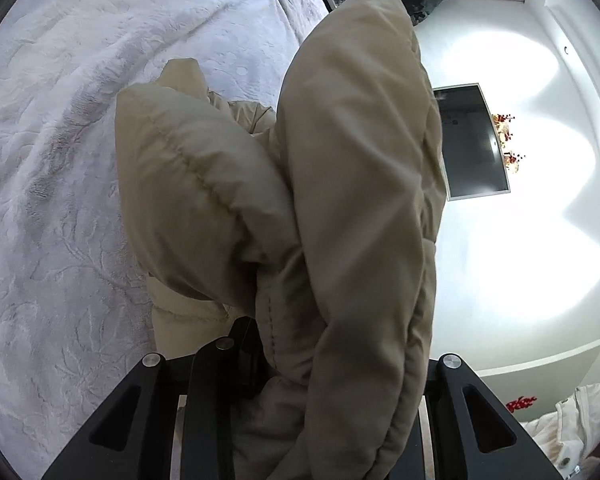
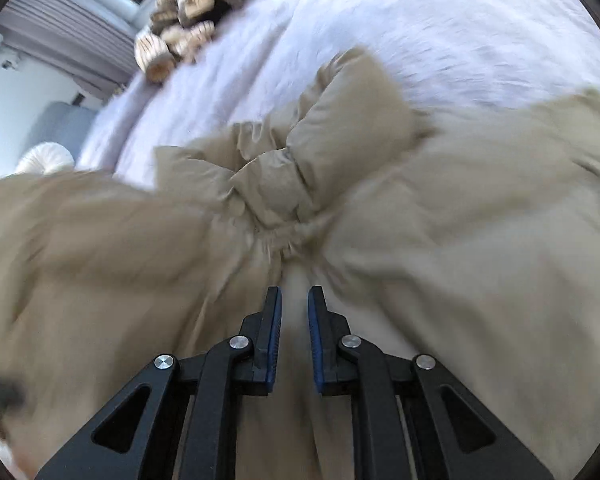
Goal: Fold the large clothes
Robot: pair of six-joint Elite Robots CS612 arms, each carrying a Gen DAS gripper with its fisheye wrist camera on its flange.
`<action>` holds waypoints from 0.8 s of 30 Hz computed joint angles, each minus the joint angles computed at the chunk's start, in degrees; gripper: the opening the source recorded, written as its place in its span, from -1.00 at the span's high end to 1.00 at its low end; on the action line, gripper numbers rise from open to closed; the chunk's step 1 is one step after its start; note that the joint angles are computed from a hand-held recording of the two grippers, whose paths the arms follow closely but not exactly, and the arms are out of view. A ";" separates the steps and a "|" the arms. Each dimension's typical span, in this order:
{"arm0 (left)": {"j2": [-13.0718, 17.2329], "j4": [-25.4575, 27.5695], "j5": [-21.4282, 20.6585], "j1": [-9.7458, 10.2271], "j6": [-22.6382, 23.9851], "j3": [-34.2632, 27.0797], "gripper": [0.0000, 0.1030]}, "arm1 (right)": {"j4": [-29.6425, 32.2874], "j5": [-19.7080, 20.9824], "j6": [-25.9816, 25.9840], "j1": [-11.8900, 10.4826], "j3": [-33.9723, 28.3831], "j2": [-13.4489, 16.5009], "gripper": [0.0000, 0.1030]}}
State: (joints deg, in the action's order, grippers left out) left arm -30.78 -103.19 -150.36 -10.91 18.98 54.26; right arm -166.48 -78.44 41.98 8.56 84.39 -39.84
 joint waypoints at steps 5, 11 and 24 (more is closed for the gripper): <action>-0.69 -1.45 1.79 0.02 -1.54 0.63 0.42 | -6.37 2.97 4.76 1.52 8.98 -3.76 0.74; -3.05 -4.43 5.99 -1.88 -4.90 2.74 0.42 | -11.82 7.23 11.93 2.19 9.54 -0.07 0.80; -3.71 7.45 7.65 -9.94 4.23 0.05 -0.22 | -30.90 20.65 24.60 -1.79 11.68 5.25 0.90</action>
State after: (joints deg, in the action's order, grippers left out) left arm -34.49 -95.74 -142.71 -20.85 23.20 54.31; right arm -197.38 -57.79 66.58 6.77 96.07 -34.59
